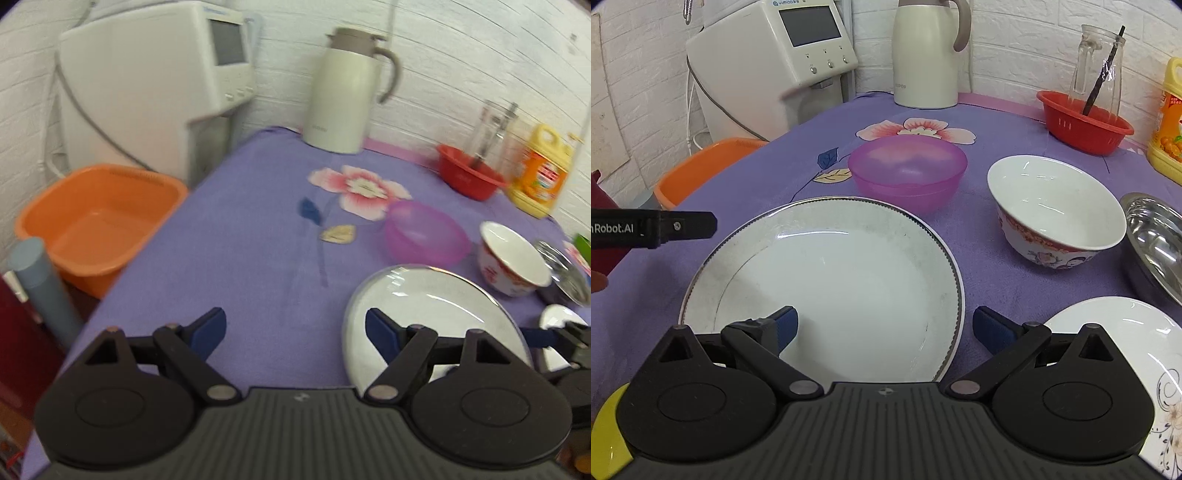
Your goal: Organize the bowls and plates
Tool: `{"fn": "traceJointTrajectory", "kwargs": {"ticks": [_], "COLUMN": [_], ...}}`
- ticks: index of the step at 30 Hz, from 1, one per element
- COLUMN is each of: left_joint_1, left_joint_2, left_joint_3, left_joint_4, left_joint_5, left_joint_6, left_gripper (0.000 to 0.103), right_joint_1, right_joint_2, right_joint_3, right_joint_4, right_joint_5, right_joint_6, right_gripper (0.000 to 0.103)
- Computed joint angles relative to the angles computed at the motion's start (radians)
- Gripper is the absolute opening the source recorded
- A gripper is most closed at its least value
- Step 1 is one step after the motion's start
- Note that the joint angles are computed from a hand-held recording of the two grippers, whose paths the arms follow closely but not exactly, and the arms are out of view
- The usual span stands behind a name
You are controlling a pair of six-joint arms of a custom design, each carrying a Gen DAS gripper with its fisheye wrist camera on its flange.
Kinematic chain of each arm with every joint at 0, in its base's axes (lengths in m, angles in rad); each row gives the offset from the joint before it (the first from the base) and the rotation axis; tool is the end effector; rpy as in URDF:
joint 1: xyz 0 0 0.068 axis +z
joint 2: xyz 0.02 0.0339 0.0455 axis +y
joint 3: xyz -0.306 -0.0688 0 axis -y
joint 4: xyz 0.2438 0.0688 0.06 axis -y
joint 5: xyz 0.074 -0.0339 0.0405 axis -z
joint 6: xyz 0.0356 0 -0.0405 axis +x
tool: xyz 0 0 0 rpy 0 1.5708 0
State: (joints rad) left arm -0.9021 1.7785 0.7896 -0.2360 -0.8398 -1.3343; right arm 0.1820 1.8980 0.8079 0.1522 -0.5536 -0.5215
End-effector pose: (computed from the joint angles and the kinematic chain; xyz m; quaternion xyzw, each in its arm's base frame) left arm 0.2070 -0.2192 0.1502 -0.2614 0.8635 0.0343 0.4299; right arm 0.3369 0.0810 0.1308 -0.3948 0.8289 0.2054 0.3389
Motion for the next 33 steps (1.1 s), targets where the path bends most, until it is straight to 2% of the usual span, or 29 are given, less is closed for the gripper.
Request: {"fn": "traceJointTrajectory", "kwargs": {"ticks": [3, 8, 11, 15, 21, 26, 31, 33], "left_joint_1": [0.031, 0.062, 0.061, 0.051, 0.045, 0.048, 0.06, 0.062], "left_joint_2": [0.045, 0.092, 0.117, 0.138, 0.149, 0.158, 0.175, 0.195], "left_joint_3": [-0.003, 0.018, 0.048, 0.073, 0.083, 0.097, 0.135, 0.179], "left_joint_4": [0.145, 0.215, 0.19, 0.167, 0.149, 0.153, 0.162, 0.104], "left_joint_5": [0.088, 0.145, 0.139, 0.124, 0.111, 0.121, 0.161, 0.156], "left_joint_6": [0.125, 0.2, 0.209, 0.225, 0.235, 0.253, 0.281, 0.262], "left_gripper": [0.076, 0.073, 0.073, 0.073, 0.073, 0.073, 0.074, 0.073], "right_joint_1": [0.018, 0.016, 0.021, 0.021, 0.005, 0.014, 0.016, 0.028], "right_joint_2": [0.001, 0.005, 0.006, 0.024, 0.024, 0.018, 0.014, 0.0], "right_joint_3": [-0.022, -0.032, -0.033, 0.005, 0.004, -0.023, -0.021, -0.036], "right_joint_4": [0.054, 0.073, 0.079, 0.0, -0.022, 0.023, 0.012, 0.03], "right_joint_5": [0.031, 0.036, 0.037, -0.012, -0.042, -0.028, -0.02, 0.006], "right_joint_6": [0.008, -0.019, -0.033, -0.057, -0.091, -0.063, -0.063, -0.036], "right_gripper": [0.103, 0.103, 0.103, 0.103, 0.103, 0.103, 0.103, 0.103]}}
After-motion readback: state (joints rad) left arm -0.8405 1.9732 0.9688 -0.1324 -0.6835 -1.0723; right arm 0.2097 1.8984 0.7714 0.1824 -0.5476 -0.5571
